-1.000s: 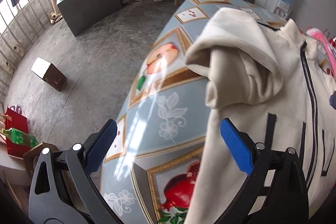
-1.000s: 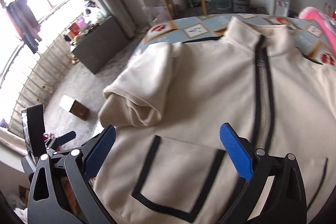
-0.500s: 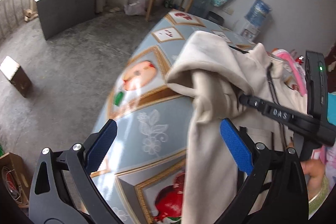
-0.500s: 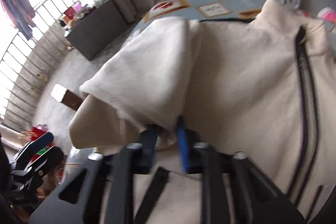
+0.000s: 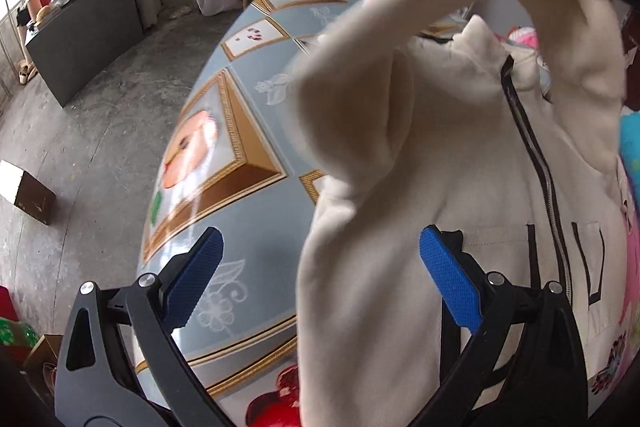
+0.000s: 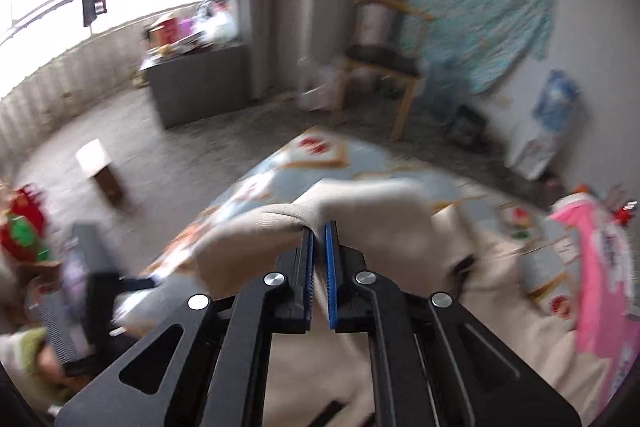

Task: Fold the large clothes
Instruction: 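Close the right tool on the sleeve cuff and lift it, then carry the held sleeve across the jacket front toward the other sleeve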

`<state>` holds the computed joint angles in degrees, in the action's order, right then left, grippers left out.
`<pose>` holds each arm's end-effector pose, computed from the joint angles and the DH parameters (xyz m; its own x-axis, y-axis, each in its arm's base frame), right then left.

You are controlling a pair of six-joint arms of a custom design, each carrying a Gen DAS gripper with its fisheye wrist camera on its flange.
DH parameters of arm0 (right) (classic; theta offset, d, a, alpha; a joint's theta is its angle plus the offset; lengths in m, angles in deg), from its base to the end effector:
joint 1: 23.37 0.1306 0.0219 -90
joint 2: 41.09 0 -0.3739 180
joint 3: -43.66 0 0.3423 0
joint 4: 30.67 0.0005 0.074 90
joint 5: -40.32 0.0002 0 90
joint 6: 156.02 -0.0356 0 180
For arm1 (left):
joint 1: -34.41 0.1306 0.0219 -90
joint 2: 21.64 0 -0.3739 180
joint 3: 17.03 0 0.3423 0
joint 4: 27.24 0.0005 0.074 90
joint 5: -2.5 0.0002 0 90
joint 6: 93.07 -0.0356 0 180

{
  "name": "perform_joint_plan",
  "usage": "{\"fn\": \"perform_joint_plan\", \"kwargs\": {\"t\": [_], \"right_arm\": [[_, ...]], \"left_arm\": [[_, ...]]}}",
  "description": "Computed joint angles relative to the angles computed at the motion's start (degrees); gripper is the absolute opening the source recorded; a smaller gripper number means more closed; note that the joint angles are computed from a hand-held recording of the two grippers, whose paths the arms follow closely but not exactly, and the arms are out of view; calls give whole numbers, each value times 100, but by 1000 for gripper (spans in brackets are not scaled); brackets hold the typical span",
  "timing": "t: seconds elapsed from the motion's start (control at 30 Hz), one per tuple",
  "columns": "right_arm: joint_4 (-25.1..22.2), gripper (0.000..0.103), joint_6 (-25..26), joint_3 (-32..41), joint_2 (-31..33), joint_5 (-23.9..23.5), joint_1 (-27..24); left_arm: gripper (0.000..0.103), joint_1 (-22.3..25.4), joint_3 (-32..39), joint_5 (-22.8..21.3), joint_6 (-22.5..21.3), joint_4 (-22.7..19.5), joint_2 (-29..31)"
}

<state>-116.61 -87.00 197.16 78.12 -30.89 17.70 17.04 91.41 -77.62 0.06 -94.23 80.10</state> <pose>0.4254 0.3548 0.5652 -0.7208 -0.1785 -0.6698 -0.2284 0.9735 -0.0137 0.4674 -0.1531 0.4418 -0.8482 0.2090 -0.4867 0.3295 0.9276 -0.1759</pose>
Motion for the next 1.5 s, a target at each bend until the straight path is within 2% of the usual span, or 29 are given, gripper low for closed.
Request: {"fn": "perform_joint_plan", "kwargs": {"t": [0.03,0.07,0.1,0.17,0.23,0.33,0.43,0.53,0.67,0.7,0.83,0.97,1.03,1.13,1.17,1.33,1.5], "right_arm": [[148,11,-58,-401,-170,-258,-12],[381,20,-234,-1089,-492,-640,-37],[635,38,-401,-1660,-807,-758,-41],[1225,61,-832,-2789,-1509,-735,-46],[1842,63,-1511,-3911,-2317,-834,-216],[2437,63,-2501,-5072,-3200,-1110,-614],[2789,63,-3169,-5663,-3469,-1589,-968],[3138,63,-3591,-5936,-3384,-2010,-1012],[3407,51,-4002,-6063,-3096,-2351,-989],[3387,47,-4071,-6070,-3039,-2335,-969],[3024,45,-4192,-5928,-2799,-2024,-869],[3331,37,-4332,-6168,-2793,-2107,-831],[3149,32,-4195,-6003,-2673,-1811,-710],[2843,13,-4038,-5816,-2582,-1542,-647],[2868,8,-3975,-5859,-2637,-1558,-682],[2954,5,-3678,-5669,-2888,-1342,-821],[2498,5,-3211,-5156,-3453,-567,-1095]], "left_arm": [[95,-51,39,-86,-2,-24,56],[95,-96,120,-186,-8,-89,140],[95,-118,150,-208,-9,-119,182],[95,-166,168,-305,-12,-126,230],[95,-212,175,-440,-87,-94,240],[95,-258,185,-600,-179,-107,261],[95,-295,139,-796,-216,-84,246],[95,-302,98,-920,-147,-91,210],[95,-273,163,-938,-131,-143,261],[96,-272,166,-939,-134,-150,264],[97,-262,213,-938,-145,-163,310],[97,-270,225,-952,-137,-155,321],[97,-272,235,-954,-127,-178,325],[97,-251,335,-895,-185,-302,378],[97,-249,349,-890,-221,-317,388],[97,-265,302,-922,-255,-266,362],[97,-277,455,-953,-299,-518,427]]}}
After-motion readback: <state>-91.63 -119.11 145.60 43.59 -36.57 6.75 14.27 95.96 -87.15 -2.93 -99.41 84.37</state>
